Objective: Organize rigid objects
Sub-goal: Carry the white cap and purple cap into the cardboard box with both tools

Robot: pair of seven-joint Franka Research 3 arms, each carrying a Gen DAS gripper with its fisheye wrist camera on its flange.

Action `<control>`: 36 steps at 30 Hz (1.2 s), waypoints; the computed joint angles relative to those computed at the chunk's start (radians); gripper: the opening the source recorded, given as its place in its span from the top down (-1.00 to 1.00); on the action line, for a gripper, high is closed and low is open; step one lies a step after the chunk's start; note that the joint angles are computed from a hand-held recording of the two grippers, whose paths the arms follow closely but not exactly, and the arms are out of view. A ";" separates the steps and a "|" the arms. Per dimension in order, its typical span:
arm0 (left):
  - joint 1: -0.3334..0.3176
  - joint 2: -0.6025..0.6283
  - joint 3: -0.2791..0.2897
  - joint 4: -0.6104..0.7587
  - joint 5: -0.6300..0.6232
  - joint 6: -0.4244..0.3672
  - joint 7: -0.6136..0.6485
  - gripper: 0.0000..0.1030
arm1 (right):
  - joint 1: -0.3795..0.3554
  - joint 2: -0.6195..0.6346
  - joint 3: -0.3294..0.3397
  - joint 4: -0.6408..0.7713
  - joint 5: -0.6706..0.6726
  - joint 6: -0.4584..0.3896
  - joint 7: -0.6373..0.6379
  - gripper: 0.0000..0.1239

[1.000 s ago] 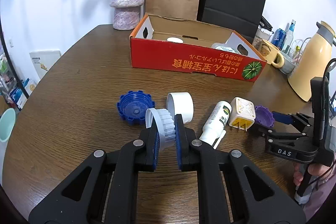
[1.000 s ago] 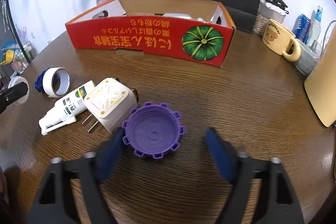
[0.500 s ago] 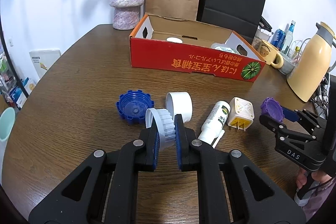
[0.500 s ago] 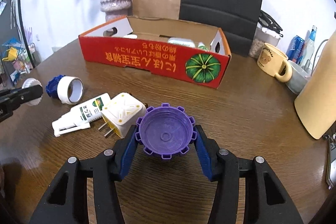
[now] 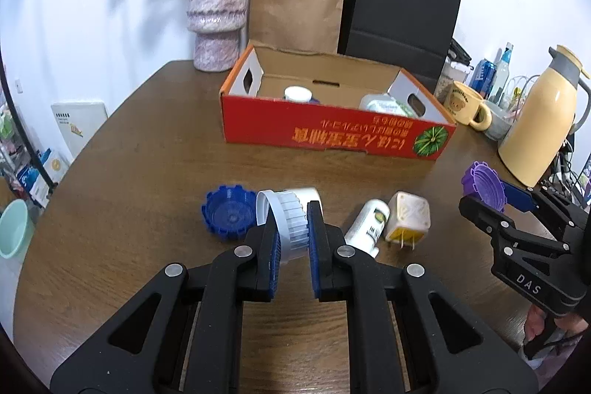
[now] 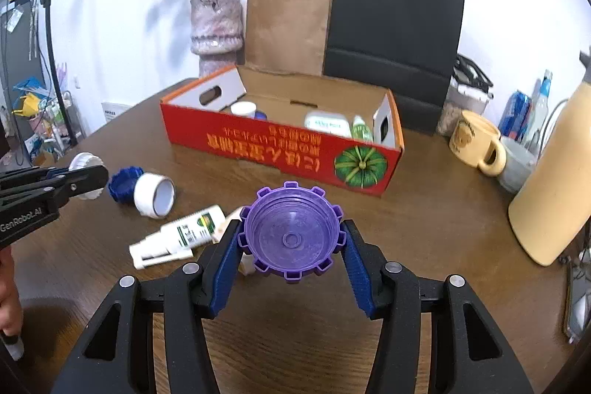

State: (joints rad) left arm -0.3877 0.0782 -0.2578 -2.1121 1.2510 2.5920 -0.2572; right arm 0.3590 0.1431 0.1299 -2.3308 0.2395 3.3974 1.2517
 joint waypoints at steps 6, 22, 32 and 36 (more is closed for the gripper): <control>-0.001 0.003 0.002 0.033 0.015 -0.014 0.011 0.81 | 0.041 0.002 -0.025 0.028 0.033 0.009 -0.031 0.07; 0.005 0.062 0.035 0.140 0.045 0.010 0.002 0.81 | 0.034 0.074 -0.005 0.144 0.044 0.033 -0.018 0.07; 0.001 0.115 0.064 0.221 0.059 0.008 0.004 0.81 | -0.006 0.141 0.017 0.249 0.016 0.009 0.010 0.07; -0.001 0.144 0.077 0.257 0.051 0.007 0.011 0.81 | -0.022 0.169 0.026 0.289 0.004 -0.005 0.022 0.07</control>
